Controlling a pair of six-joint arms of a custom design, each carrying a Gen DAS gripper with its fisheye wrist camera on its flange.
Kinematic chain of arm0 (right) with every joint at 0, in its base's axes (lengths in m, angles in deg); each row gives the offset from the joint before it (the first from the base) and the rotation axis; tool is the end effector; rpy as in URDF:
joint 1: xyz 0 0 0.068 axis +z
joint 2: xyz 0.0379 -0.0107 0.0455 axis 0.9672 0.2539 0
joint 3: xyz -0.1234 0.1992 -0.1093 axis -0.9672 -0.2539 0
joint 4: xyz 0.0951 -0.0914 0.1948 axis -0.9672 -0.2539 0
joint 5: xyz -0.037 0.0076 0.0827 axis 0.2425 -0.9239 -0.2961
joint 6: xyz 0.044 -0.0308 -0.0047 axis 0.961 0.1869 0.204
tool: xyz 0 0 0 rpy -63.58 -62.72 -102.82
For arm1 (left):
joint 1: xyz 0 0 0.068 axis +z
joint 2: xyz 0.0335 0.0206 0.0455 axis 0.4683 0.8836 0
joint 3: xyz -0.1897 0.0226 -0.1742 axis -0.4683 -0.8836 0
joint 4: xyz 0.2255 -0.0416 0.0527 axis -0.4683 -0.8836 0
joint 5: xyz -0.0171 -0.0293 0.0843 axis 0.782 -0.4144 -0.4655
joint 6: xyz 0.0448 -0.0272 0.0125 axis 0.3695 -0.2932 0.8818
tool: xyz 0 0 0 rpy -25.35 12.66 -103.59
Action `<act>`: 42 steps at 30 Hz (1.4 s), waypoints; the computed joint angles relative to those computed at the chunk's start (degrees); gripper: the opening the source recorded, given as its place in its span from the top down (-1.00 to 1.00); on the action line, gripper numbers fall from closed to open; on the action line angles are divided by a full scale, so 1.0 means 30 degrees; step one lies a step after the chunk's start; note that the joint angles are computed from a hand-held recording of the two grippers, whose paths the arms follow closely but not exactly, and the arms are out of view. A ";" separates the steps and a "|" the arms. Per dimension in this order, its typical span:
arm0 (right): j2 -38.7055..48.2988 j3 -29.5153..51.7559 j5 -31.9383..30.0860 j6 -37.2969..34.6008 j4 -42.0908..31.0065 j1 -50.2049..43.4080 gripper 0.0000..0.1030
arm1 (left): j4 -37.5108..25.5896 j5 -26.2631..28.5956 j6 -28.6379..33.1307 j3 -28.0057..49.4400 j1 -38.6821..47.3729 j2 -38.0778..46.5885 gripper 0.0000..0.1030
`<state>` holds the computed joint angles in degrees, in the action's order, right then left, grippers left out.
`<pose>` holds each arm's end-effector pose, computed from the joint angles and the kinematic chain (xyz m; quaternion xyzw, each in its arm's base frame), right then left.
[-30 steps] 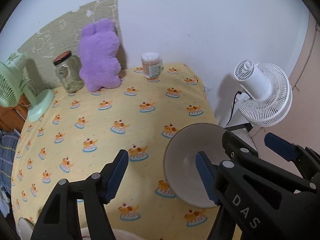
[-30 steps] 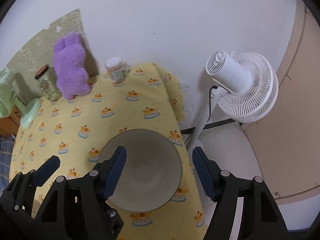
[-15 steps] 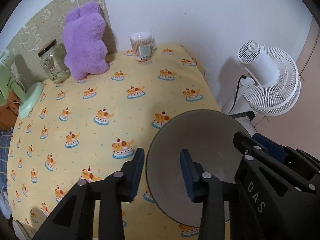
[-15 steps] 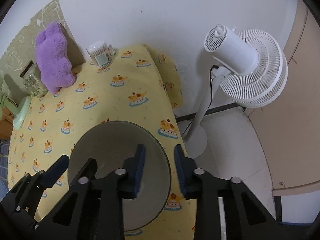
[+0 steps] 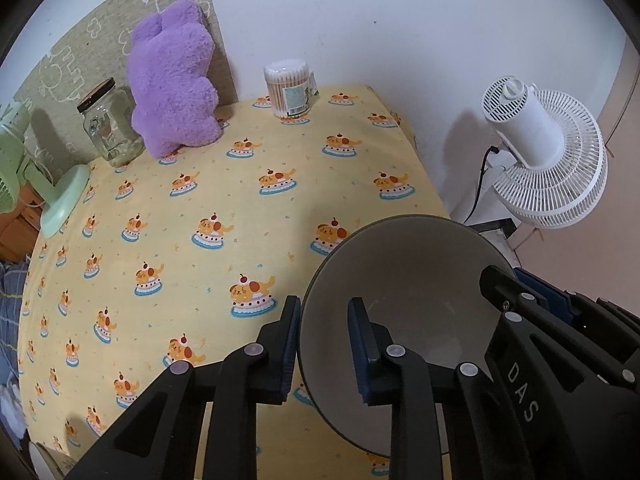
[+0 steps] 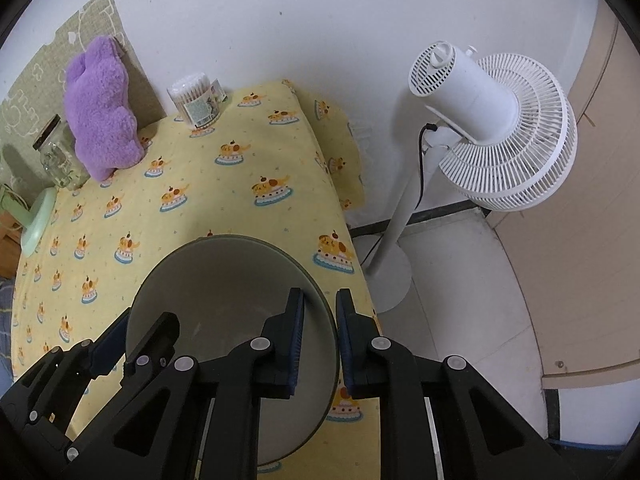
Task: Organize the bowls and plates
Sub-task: 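Lift the cream bowl with both grippers and carry it toward the plate stack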
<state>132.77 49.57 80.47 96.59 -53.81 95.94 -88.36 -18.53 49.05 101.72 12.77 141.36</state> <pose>0.3246 0.1205 0.1648 -0.0530 0.9731 0.0432 0.2200 0.2888 -0.0696 0.1629 -0.0874 0.9672 0.0422 0.2349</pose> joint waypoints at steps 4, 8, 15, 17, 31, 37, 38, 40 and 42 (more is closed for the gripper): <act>-0.0318 -0.0111 0.0166 0.0162 -0.0209 0.0224 0.62 | -0.0115 0.0107 0.0154 -0.0263 0.0147 -0.0507 0.57; -0.0777 -0.0190 0.0378 0.0427 -0.0471 0.0644 0.62 | -0.0406 0.0201 0.0371 -0.0615 0.0477 -0.1334 0.57; -0.1804 0.0061 0.0976 0.1349 -0.1325 0.1945 0.62 | -0.1155 0.0460 0.1149 -0.1214 0.1533 -0.3451 0.57; -0.2052 0.0269 0.1256 0.1636 -0.1612 0.2385 0.62 | -0.1384 0.0603 0.1486 -0.1328 0.1914 -0.4065 0.57; -0.3538 0.2280 0.4098 0.5302 -0.4697 0.7141 0.62 | -0.4360 0.3043 0.5761 -0.2451 0.6845 -1.0064 0.57; -0.3767 0.3673 0.5744 0.7334 -0.6735 0.9763 0.62 | -0.6183 0.5316 0.8351 -0.2618 1.0436 -1.2594 0.57; -0.3751 0.4000 0.6025 0.7693 -0.7127 1.0231 0.62 | -0.6496 0.5618 0.8713 -0.2557 1.0943 -1.2900 0.57; -0.3691 0.4616 0.6553 0.8391 -0.7870 1.1140 0.62 | -0.7353 0.6587 0.9939 -0.2385 1.2585 -1.3657 0.57; -0.3529 0.5233 0.7009 0.9085 -0.8516 1.2013 0.62 | -0.8138 0.7525 1.1193 -0.2225 1.4232 -1.4258 0.57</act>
<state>122.18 65.26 101.50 123.85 -79.36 131.98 -112.77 4.05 82.63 95.04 55.46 98.58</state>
